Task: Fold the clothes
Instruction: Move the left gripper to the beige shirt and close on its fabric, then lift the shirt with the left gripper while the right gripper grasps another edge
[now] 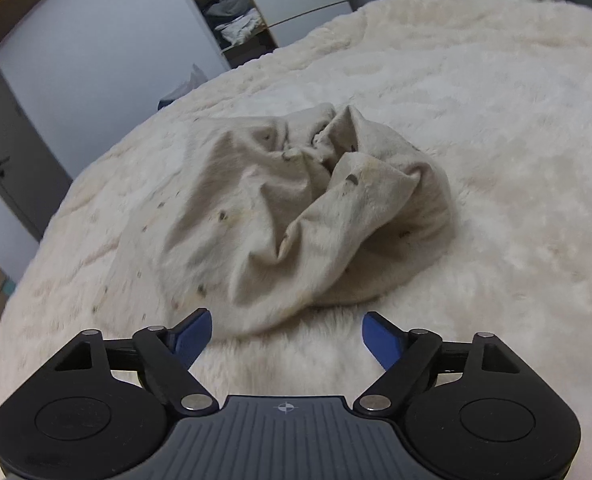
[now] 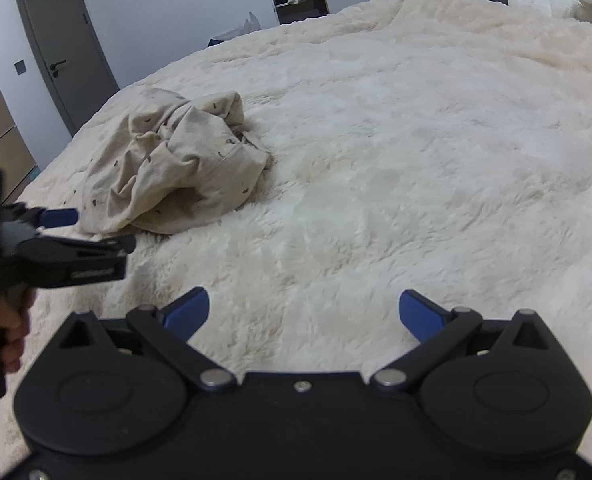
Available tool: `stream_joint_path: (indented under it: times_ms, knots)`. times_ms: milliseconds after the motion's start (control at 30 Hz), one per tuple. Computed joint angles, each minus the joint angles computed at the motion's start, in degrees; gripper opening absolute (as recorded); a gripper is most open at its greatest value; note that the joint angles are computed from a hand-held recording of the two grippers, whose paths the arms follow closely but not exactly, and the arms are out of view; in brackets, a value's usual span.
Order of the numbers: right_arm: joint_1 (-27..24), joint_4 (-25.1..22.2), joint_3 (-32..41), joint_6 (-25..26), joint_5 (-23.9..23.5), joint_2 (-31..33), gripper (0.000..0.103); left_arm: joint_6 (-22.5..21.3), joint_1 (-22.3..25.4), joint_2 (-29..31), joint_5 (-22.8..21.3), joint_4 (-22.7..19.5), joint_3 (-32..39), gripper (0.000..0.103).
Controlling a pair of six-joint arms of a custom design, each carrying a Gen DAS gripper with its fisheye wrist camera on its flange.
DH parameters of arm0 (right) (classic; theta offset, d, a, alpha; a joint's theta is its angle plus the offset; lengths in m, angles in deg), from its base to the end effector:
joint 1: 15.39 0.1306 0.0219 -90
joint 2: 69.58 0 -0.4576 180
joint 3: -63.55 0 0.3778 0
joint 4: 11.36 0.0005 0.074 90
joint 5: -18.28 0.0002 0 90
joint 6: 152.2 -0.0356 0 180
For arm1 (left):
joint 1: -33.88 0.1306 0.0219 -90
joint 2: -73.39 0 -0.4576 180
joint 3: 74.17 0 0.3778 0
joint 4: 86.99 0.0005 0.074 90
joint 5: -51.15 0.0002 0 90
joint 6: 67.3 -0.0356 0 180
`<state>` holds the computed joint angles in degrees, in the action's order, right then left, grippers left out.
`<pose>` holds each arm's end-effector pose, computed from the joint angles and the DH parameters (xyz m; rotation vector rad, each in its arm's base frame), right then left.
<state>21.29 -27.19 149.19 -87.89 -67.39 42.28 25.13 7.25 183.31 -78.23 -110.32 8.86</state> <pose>0.4930 0.3632 0.3149 -0.1855 2.3409 0.4647 0.5280 -0.2400 0.3118 0.1869 2.2618 0.5754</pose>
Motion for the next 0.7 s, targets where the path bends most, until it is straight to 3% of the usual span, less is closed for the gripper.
stream_joint_path:
  times_ms: [100, 133, 200, 233, 267, 467, 700]
  knots:
    - [-0.1, -0.1, 0.2, -0.3, 0.0, 0.2, 0.103, -3.0, 0.3, 1.8, 1.1, 0.9, 1.8, 0.075]
    - [-0.1, -0.1, 0.2, -0.3, -0.1, 0.3, 0.103, -4.1, 0.5, 2.6, 1.6, 1.0, 2.7, 0.069]
    - [-0.1, -0.1, 0.3, -0.4, -0.1, 0.4, 0.103, -5.0, 0.9, 3.9, 1.6, 0.2, 3.9, 0.046]
    - [-0.1, 0.0, 0.3, -0.4, 0.0, 0.4, 0.103, -5.3, 1.1, 4.4, 1.7, -0.2, 4.5, 0.018]
    - [-0.1, 0.1, 0.2, -0.4, 0.2, 0.4, 0.103, -4.8, 1.6, 4.2, 3.5, 0.3, 4.3, 0.002]
    - [-0.3, 1.0, -0.4, -1.0, 1.1, 0.1, 0.102, -9.6, 0.9, -1.9, 6.3, 10.0, -3.5, 0.001]
    - [0.1, 1.2, -0.7, -0.3, 1.7, 0.2, 0.102, -7.2, 0.7, -16.4, 7.8, 11.9, -12.4, 0.0]
